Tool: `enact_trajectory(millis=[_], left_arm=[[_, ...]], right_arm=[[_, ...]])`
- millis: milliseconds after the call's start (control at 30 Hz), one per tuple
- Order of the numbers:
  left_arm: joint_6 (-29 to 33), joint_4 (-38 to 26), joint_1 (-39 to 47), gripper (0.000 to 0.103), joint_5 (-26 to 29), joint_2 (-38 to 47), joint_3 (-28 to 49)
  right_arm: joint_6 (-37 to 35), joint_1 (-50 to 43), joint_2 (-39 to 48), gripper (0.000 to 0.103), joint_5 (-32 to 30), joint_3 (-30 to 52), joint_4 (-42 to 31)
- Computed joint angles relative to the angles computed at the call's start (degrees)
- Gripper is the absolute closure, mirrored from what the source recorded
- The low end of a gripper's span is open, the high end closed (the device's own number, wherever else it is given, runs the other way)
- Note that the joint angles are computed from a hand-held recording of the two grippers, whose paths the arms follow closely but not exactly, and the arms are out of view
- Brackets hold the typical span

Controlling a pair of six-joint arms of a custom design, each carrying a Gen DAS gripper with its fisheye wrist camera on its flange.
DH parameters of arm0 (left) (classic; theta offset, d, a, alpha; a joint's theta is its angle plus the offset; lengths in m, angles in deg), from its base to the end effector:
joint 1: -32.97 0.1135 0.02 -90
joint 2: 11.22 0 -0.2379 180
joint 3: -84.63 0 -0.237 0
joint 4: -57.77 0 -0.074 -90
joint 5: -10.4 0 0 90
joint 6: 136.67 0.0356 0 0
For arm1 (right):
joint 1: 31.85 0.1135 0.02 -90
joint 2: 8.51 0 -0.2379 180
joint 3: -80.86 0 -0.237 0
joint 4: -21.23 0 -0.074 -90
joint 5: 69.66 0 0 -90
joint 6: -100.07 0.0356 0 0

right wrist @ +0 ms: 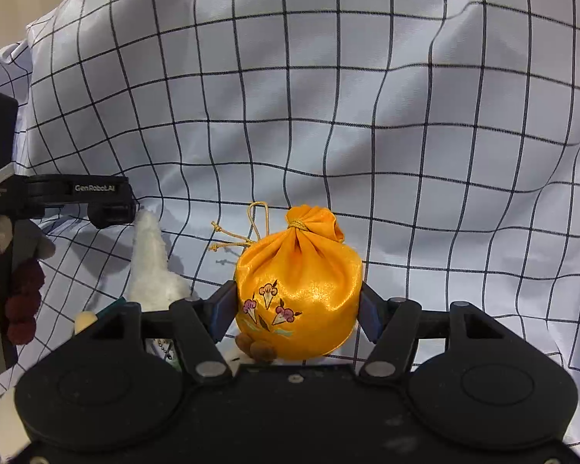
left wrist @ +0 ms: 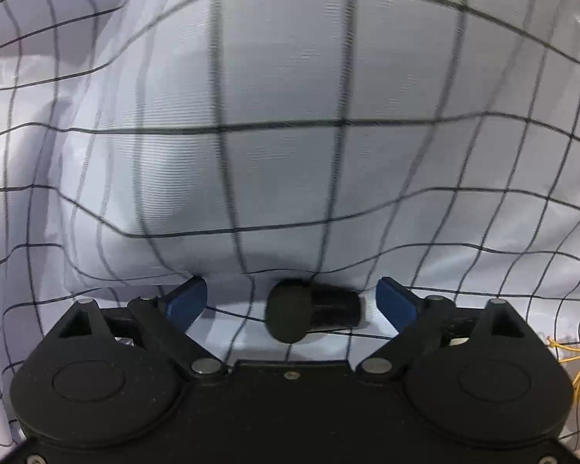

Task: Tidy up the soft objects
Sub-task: 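Close the left tool on the black cap while the right tool holds the pouch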

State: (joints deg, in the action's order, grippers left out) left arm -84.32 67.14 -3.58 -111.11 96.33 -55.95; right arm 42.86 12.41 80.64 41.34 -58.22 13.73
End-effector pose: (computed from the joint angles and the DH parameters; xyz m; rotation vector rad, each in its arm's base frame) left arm 0.1992 -0.1245 0.0312 -0.2110 2.3825 0.1344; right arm 0.1770 0.1547 0.0860 -0.1056 2.4532 0.1153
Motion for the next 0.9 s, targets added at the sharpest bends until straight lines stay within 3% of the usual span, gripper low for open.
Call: enact_trajectory(millis=[100,167,200,333,500,667,733,900], left_arm=[[-0.14,-3.05,-0.71,0.013,-1.52,4.23,4.04],[-0.13,-3.61,-1.25,0.031,-1.87,6.12,5.42],[0.16,-3.66,-1.02,0.05,-1.29,6.83,5.93],[1.46,1.44,2.33,0.049,2.68,6.82,3.39],[3.73,2.29,5.12,0.049,4.7,-1.33,-3.0],[6.36,-1.1,5.51,0.049,4.02,-11.83,-9.92],[8.74,-0.29,8.1,0.049,6.1,-15.82,-14.08],[13.01,-8.53,14.41,0.049,11.01,-32.66,-22.25]], right_arm=[[-0.29,-1.09,0.4,0.041,-1.03,-0.48,0.95],[-0.31,-1.34,0.22,0.041,-1.22,-0.97,1.37],[-0.42,-1.52,-0.14,0.041,-1.41,-1.25,1.39],[-0.55,-1.18,-1.65,0.041,-1.0,-1.89,0.86],[0.5,-0.09,-3.6,0.041,-0.25,-1.67,-1.05],[2.18,2.48,-3.24,0.04,1.01,0.9,-3.51],[2.88,3.84,-2.41,0.04,1.72,2.57,-4.36],[4.09,6.87,0.75,0.04,2.97,7.73,-5.68]])
